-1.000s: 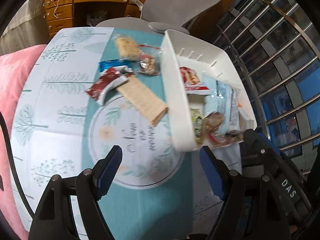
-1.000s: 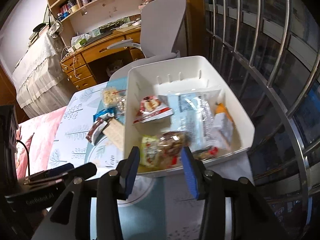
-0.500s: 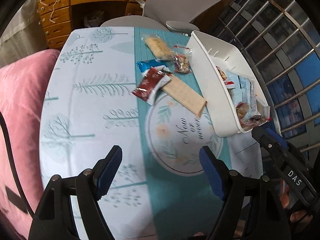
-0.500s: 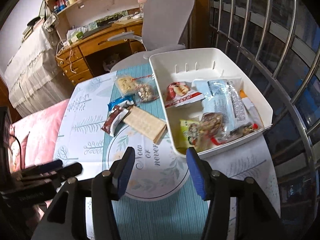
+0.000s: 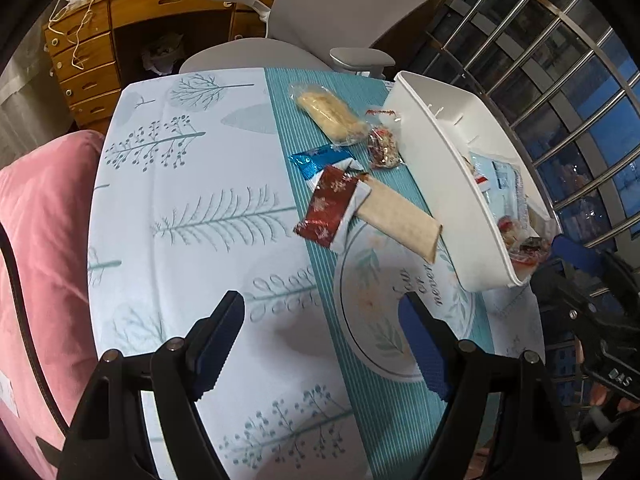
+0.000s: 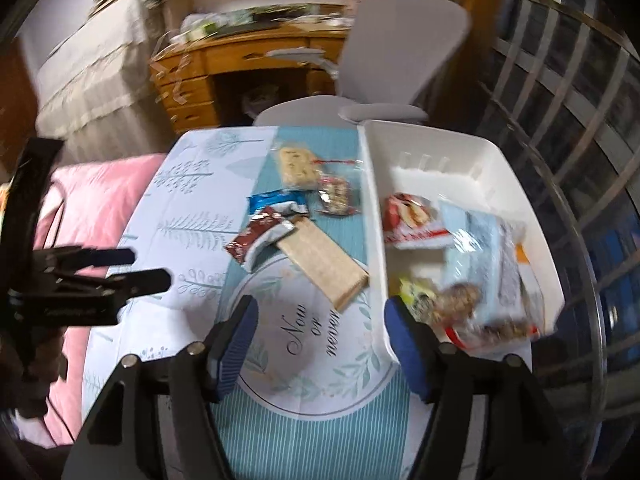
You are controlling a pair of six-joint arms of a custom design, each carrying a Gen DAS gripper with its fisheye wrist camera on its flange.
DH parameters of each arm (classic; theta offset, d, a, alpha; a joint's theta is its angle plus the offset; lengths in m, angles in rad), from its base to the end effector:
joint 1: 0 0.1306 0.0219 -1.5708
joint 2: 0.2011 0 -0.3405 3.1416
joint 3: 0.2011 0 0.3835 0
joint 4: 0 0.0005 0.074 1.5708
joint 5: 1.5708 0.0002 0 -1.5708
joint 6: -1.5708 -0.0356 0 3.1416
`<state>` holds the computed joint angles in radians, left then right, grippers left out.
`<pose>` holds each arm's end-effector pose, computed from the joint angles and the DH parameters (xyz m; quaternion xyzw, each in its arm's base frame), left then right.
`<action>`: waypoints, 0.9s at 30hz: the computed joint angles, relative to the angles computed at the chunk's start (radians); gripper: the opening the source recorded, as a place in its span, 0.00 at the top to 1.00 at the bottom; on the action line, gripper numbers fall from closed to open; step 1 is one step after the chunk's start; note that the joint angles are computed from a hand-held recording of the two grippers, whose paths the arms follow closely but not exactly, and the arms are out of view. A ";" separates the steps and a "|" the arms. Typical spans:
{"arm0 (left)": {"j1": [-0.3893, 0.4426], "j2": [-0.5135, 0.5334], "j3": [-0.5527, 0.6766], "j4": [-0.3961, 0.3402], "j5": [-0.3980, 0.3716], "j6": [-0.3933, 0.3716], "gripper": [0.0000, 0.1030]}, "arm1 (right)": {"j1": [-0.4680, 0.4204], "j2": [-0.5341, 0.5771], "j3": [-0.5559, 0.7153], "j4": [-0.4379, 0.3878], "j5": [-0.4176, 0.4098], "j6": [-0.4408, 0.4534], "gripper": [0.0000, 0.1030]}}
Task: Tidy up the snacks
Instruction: 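Withdraw both tools from the tray toward the remaining snacks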
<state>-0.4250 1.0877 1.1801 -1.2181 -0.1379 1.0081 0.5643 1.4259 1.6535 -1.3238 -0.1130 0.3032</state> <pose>0.3260 -0.1427 0.3943 -0.2942 0.9276 -0.0940 0.2102 0.3906 0.2514 0.4597 -0.4199 0.8750 0.0850 0.2256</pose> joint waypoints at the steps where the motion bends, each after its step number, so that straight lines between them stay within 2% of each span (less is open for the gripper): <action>1: 0.010 0.008 -0.002 0.009 0.005 -0.009 0.24 | 0.006 0.018 0.019 -0.011 -0.004 0.026 0.32; 6: 0.059 0.045 -0.007 0.061 0.034 -0.038 0.24 | 0.025 0.125 0.119 -0.065 -0.037 0.178 0.27; 10: 0.100 0.085 -0.005 0.106 0.039 -0.065 0.24 | 0.043 0.191 0.171 -0.071 -0.016 0.277 0.22; 19: 0.156 0.191 0.023 0.196 0.059 -0.138 0.26 | 0.056 0.332 0.257 -0.114 0.009 0.416 0.15; 27: 0.183 0.302 0.084 0.167 0.113 -0.259 0.32 | 0.070 0.401 0.295 -0.153 0.045 0.473 0.14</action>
<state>-0.2419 1.3899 1.2644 -1.0512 -0.0254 0.7487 0.6348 1.8268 1.9490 -1.4767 -0.0678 0.7761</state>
